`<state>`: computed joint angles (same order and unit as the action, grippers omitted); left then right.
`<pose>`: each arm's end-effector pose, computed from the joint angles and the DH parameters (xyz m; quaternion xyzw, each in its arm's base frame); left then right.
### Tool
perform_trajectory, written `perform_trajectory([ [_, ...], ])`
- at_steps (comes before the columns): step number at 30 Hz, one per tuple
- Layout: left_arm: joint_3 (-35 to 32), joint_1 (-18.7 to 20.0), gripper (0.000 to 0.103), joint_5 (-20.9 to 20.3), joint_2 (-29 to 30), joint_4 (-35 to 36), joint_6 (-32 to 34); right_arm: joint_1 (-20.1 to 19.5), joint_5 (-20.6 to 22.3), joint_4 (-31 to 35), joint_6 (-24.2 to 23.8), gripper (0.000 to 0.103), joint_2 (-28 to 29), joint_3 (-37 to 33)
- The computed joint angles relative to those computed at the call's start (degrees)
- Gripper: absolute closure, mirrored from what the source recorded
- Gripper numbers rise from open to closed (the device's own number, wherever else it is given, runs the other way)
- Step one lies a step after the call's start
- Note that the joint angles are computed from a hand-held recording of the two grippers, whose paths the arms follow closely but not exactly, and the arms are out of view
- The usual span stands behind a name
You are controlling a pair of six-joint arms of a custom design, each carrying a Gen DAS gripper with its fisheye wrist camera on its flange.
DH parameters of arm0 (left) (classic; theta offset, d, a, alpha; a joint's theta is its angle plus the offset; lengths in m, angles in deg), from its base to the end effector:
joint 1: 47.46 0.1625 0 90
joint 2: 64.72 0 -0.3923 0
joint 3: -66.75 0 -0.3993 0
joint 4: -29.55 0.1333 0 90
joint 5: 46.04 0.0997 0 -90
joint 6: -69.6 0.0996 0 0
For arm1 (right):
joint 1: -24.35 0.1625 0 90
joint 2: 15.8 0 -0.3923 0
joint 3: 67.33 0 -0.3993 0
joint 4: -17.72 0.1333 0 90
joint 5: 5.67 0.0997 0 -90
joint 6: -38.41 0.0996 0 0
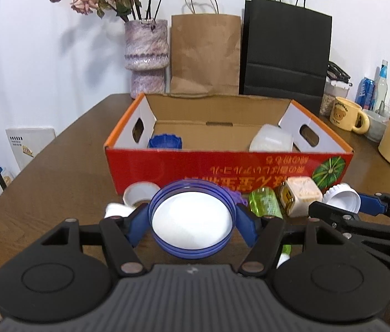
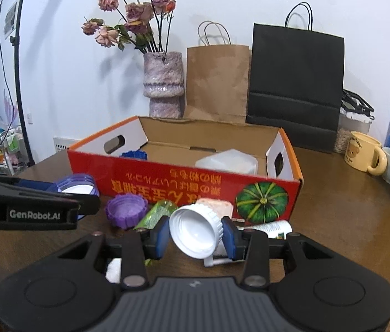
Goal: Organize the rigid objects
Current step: 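Lift the purple-rimmed lid with the left gripper while the right gripper carries the white cap, then lower the white cap and purple-rimmed lid into the cardboard box and release both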
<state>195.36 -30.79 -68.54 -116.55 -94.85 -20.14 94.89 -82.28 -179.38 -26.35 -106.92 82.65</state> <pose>-0.3010 -0.3253 -0.0132 0.0881 0.7960 -0.4681 0.3735 0.0350 -0.3703 0.2228 0.3930 -0.8182 0.3724 0.1932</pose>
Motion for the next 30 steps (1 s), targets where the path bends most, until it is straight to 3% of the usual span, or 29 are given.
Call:
perform_trajectory([
  [14, -1.55, 1.87, 0.035, 5.48, -1.3, -1.52, 4.65, 4.95, -0.65, -1.99, 4.27, 0.064, 3.79, -4.22],
  [30, -4.06, 6.54, 0.035, 10.8, 1.18, -17.37, 19.8, 10.43, -3.29, -5.04, 8.76, 0.064, 11.15, -11.42],
])
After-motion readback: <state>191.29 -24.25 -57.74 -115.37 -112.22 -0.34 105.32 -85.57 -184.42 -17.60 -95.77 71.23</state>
